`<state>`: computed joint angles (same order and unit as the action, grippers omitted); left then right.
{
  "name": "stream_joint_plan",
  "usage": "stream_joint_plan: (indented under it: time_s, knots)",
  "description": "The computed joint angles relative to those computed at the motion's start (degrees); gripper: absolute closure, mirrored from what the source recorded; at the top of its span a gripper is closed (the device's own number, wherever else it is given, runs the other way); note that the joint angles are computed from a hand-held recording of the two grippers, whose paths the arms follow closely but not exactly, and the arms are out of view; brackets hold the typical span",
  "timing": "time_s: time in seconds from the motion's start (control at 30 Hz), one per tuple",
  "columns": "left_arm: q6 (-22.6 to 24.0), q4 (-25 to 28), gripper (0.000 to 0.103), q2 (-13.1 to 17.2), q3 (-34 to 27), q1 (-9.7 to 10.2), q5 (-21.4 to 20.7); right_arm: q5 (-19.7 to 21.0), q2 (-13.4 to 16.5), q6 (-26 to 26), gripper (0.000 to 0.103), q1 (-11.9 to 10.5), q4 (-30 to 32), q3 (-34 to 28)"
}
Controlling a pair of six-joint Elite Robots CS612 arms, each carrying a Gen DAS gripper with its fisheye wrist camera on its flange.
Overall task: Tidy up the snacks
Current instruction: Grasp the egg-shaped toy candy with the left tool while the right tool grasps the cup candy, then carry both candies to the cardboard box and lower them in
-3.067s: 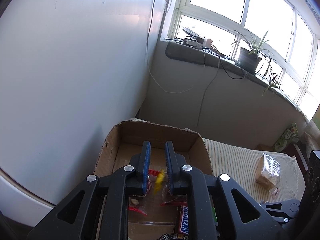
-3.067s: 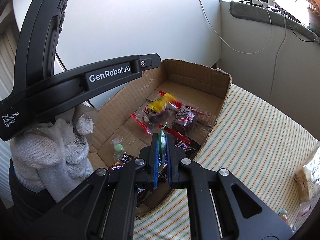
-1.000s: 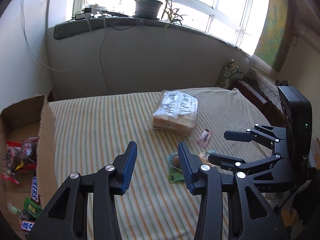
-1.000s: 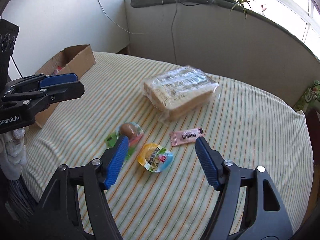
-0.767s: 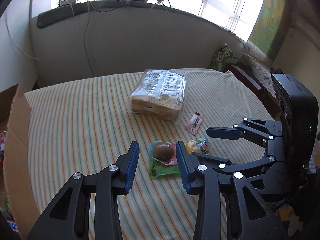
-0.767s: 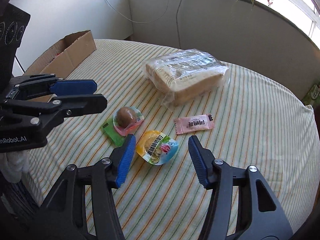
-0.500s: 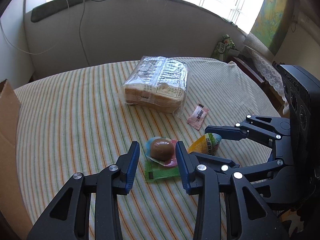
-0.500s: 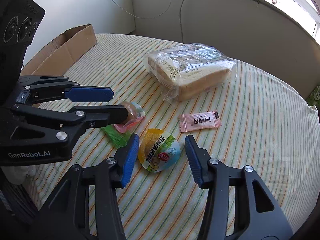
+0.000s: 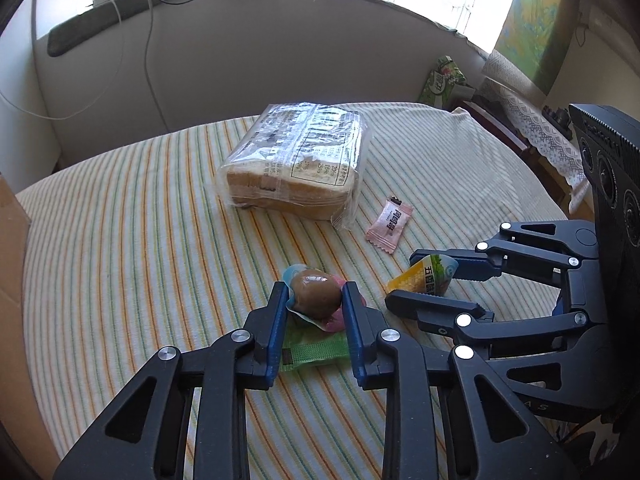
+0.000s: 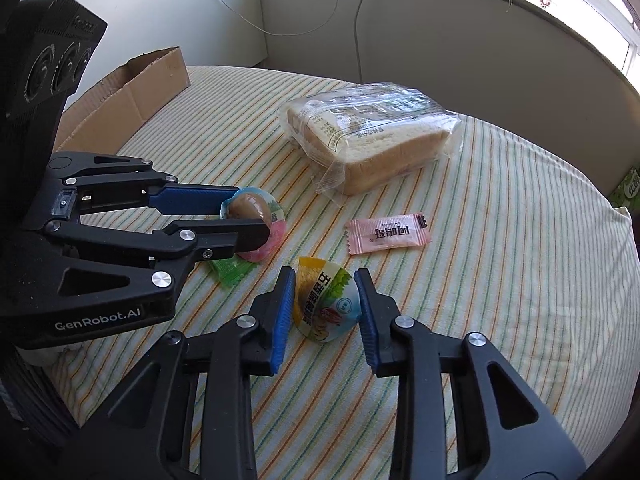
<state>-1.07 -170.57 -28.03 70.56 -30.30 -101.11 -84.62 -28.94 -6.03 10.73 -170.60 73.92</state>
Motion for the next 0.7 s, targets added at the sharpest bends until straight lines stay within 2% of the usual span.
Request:
stream_joint_plan:
  time_s: [0.37, 0.7]
  knots:
    - [-1.1, -3.4, 0.078, -0.8, 1.4, 0.44, -0.2, -0.6, -0.9, 1.5, 0.073, -0.4, -1.6, 1.2]
    - [-3.3, -8.8, 0.078, -2.2, 3.1, 1.33, 1.1, -1.0, -1.3, 1.1, 0.073, 0.5, -2.6, 0.6]
